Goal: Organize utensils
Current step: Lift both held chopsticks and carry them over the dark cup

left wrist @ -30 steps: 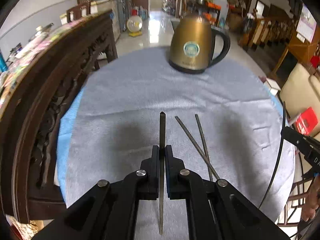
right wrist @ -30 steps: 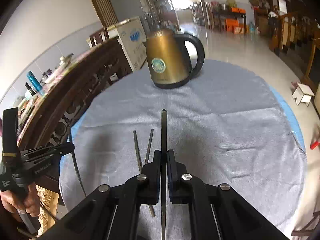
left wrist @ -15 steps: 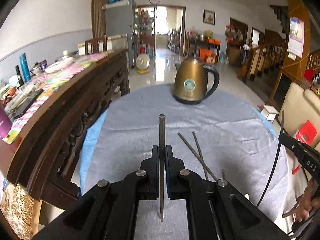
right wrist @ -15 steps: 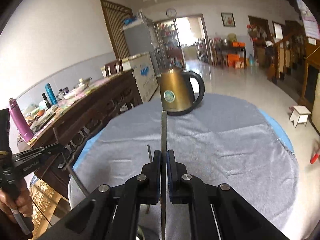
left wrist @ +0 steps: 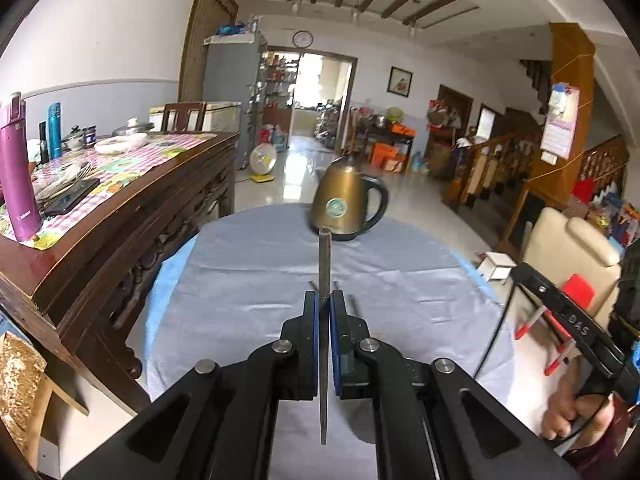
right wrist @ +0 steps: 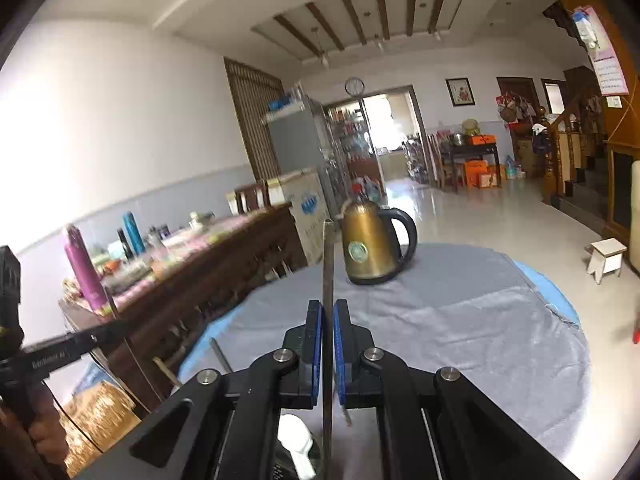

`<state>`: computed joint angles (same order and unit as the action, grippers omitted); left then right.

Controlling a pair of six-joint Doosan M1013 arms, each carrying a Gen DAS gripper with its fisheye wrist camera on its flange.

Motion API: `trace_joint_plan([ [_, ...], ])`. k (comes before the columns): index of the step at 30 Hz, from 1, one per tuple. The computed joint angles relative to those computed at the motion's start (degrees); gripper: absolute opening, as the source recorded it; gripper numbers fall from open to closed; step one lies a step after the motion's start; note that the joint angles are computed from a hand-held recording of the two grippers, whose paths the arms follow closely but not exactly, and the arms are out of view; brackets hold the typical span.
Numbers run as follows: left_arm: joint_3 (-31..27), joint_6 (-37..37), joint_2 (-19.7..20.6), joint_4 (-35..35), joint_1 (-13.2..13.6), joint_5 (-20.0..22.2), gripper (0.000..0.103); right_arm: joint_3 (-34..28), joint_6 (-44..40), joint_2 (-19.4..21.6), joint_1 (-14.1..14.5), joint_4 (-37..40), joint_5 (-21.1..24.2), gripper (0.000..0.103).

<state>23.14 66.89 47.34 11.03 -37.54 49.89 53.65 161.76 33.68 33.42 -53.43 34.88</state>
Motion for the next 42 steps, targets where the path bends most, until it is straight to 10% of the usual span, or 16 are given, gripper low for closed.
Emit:
trace_joint_plan([
  [17, 1.0, 0.3, -1.6, -3.4, -1.1, -9.4, 0.005, 0.4, 21.1, 1.2, 1.6, -21.2, -2.8, 0.007],
  [42, -12.3, 0.1, 7.4, 1.7, -3.0, 3.2, 0.005, 2.4, 16.2, 1.6, 1.3, -14.7, -2.1, 0.007],
])
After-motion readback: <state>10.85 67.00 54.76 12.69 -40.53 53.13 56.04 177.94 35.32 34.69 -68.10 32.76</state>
